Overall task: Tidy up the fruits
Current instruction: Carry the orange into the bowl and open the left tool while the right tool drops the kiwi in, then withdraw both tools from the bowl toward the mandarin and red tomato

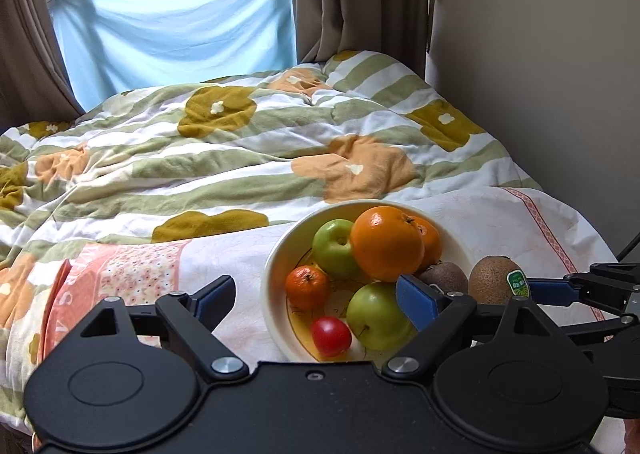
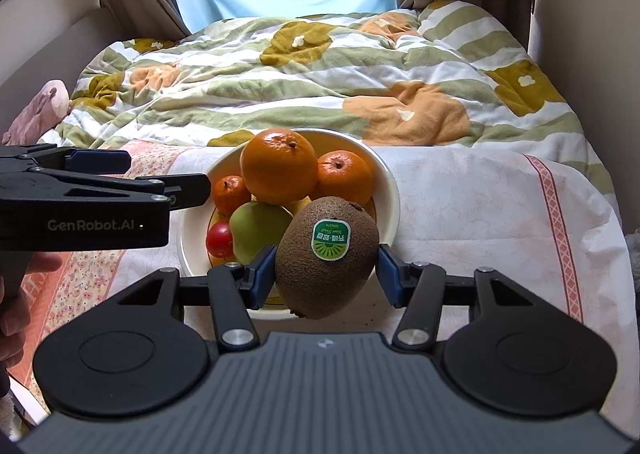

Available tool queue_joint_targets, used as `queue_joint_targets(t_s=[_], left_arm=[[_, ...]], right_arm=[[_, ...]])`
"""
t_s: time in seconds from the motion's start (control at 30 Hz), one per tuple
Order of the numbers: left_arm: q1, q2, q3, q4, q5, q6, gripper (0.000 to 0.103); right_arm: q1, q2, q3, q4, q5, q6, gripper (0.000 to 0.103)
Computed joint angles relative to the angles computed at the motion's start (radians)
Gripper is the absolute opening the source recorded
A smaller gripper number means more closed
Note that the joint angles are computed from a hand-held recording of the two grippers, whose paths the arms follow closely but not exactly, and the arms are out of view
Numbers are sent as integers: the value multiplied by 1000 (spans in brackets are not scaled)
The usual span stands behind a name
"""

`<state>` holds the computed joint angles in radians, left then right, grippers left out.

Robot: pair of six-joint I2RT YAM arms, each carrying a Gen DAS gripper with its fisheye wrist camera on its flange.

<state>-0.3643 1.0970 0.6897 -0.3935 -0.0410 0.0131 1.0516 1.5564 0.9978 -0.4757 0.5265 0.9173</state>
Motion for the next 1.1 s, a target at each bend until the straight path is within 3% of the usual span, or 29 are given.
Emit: queue_joint_targets(t_s=[0.47, 0.6, 0.63, 0.67, 0.87, 1.1], left_arm=[[133, -154, -75, -84, 32, 15, 91], [158, -179, -93, -102, 43, 23, 91], [162, -182, -93, -106, 46, 25, 91], [163, -189, -94, -111, 46, 26, 91], [163, -239, -87, -150, 53, 22, 91], [189, -351, -64, -234, 74, 48, 91]], right_arm=[[59, 203, 107, 52, 141, 16, 71], [67, 223, 125, 34, 158, -3, 87], [68, 222, 123, 31, 159, 0, 101], [68, 216, 119, 30, 155, 2, 103], [88, 178, 113, -15, 176, 35, 103], [142, 128, 166, -154, 236, 105, 103]])
